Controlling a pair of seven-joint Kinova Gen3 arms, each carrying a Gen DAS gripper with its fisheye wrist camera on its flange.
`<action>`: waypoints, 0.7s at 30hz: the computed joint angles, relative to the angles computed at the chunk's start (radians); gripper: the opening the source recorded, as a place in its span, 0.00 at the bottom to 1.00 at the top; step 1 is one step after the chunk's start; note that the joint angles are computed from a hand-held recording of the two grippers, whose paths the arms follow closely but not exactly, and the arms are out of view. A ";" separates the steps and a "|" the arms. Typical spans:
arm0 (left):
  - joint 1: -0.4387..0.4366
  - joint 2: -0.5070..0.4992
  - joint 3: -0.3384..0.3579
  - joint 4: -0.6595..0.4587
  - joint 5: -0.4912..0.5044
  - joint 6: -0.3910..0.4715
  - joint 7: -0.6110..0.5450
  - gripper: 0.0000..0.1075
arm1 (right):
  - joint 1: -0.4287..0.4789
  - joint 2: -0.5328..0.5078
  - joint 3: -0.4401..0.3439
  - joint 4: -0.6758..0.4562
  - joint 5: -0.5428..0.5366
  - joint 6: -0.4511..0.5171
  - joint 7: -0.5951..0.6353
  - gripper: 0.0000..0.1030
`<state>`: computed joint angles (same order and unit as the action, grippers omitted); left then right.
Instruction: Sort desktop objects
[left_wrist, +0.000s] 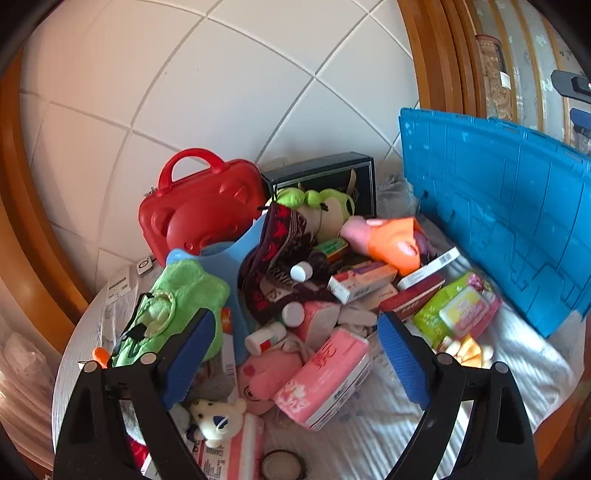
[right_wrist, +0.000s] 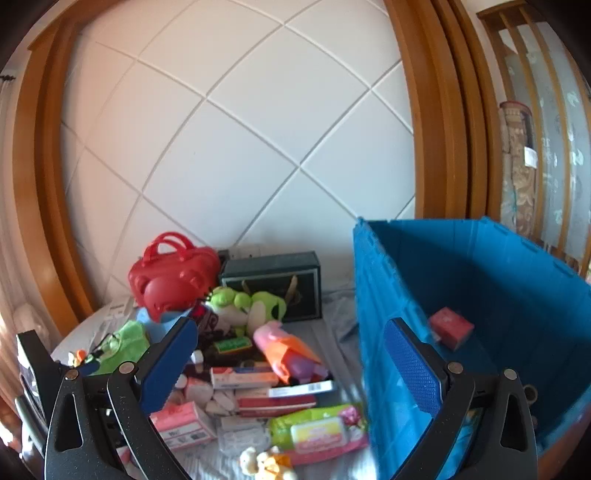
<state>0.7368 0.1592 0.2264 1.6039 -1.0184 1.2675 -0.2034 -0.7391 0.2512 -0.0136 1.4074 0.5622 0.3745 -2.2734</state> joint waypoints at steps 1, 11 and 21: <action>-0.009 -0.015 -0.002 0.030 0.013 -0.021 -0.008 0.84 | -0.013 0.015 0.001 0.000 0.002 0.012 -0.012 1.00; -0.133 -0.066 0.004 0.170 0.121 -0.252 -0.133 0.84 | -0.021 0.135 -0.056 -0.023 -0.123 0.150 0.076 0.99; -0.174 0.027 -0.049 0.136 0.235 -0.381 -0.355 0.84 | 0.048 0.252 -0.120 -0.123 -0.291 0.266 0.371 0.99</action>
<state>0.5626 0.1861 0.1779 1.7404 -0.7837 0.8866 -0.5586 -0.6913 0.5027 -0.1334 1.2839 0.2710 0.6409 -1.9021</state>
